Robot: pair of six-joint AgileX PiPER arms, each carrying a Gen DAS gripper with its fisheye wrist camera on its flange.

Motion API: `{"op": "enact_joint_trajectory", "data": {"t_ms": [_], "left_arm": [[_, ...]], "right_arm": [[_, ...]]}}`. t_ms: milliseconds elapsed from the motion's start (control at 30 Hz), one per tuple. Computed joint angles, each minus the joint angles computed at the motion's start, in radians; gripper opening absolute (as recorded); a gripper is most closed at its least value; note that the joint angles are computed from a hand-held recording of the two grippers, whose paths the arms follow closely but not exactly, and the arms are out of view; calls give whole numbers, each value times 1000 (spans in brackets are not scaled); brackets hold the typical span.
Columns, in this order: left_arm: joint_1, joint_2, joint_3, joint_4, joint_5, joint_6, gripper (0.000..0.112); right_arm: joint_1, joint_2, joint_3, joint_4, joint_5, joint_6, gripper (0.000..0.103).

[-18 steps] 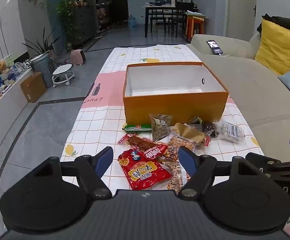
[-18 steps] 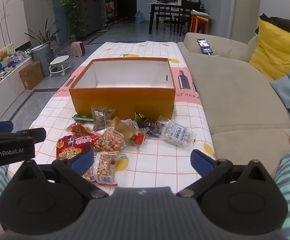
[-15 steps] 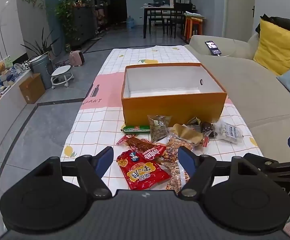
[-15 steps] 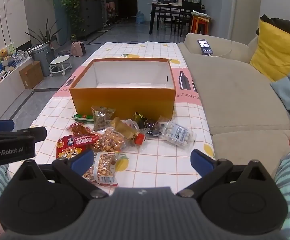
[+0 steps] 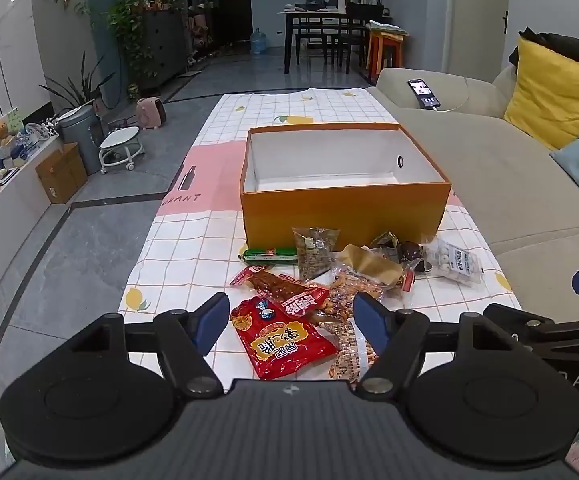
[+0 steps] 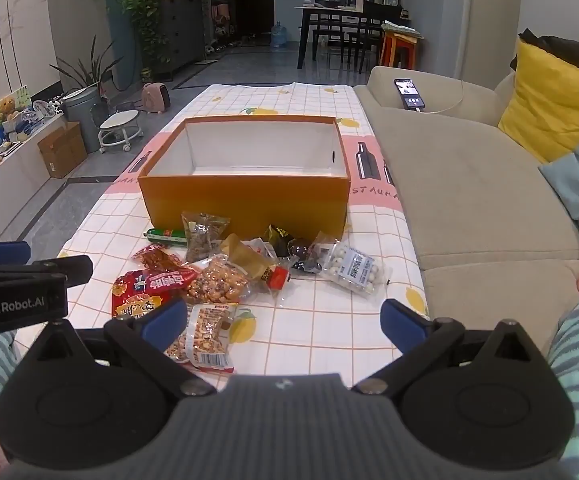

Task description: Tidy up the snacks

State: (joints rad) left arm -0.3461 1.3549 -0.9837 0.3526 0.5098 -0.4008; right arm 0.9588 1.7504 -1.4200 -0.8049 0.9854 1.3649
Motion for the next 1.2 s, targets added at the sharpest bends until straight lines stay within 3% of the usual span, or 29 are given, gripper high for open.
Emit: {"op": "enact_joint_trajectory", "data": {"t_ms": [1200], "left_arm": [[10,0,16,-12,-11,11,83]], "right_arm": [[-7,3,-5,2,-4,-16,99]]}}
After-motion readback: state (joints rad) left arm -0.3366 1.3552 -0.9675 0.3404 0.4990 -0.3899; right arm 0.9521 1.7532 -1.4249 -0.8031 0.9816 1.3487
